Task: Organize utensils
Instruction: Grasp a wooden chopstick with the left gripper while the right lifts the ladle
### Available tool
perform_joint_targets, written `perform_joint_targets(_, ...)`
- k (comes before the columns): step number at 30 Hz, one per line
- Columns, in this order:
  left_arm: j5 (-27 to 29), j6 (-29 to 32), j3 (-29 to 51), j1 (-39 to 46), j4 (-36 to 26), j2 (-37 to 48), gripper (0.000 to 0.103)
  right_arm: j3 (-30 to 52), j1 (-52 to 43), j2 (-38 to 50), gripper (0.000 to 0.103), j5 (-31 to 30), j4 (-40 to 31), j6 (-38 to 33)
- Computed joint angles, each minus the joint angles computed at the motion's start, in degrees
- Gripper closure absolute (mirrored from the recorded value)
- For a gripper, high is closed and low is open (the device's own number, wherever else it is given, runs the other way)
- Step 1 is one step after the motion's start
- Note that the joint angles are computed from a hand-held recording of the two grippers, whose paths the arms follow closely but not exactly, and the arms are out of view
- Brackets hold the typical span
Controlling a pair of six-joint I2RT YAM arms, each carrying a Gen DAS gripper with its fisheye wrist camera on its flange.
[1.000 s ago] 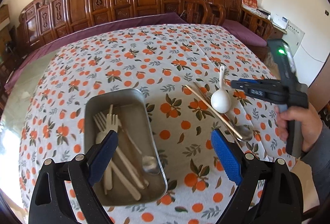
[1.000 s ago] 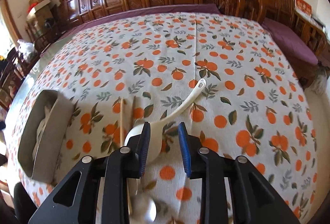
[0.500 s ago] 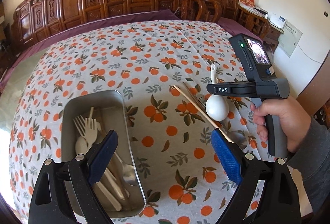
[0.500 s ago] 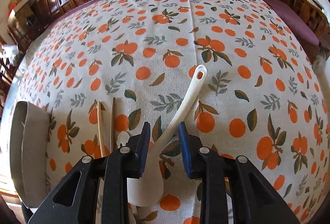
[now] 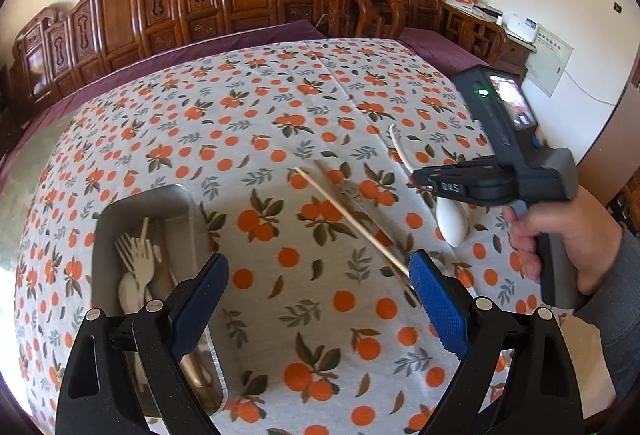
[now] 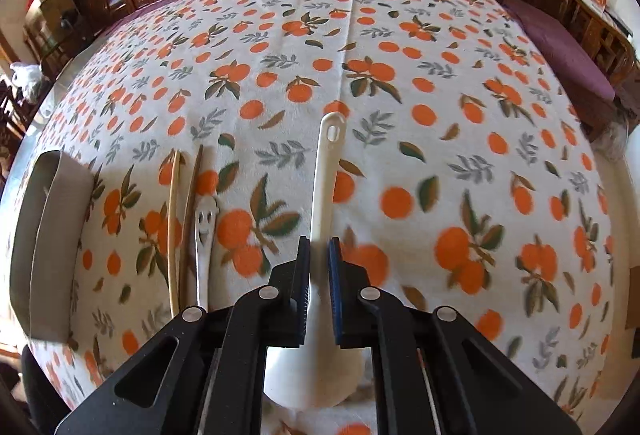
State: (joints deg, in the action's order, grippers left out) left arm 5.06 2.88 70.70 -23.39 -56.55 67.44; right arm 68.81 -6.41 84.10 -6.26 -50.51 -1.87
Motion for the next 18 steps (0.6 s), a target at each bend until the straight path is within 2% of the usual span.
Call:
perform_joint_targets(6,-3.6,-3.0,-1.3,-5.6,2.7,2.4,0.015,-4.4,-7.5,-8.1,0.093,-3.7,-2.6,-6.4)
perform_joint_targets(9,-5.7,-4.1,-1.9,-8.4,4.8,4.1,0.015,-5.9,-11.3,-11.6,0.1,-5.1,-3.3,-9.6)
perform_joint_targets(16,-6.2,-6.0,-2.0,-10.0,8.7,11.2,0.015,-6.5,-17.0,-11.9,0.103,-9.5,-3.8,-14.2)
perform_joint_targets(18,-5.6,-6.6,-1.8,-9.8,9.2,13.0,0.02,-6.6,-17.6,-11.5,0.103,-10.4,-3.7,-14.9)
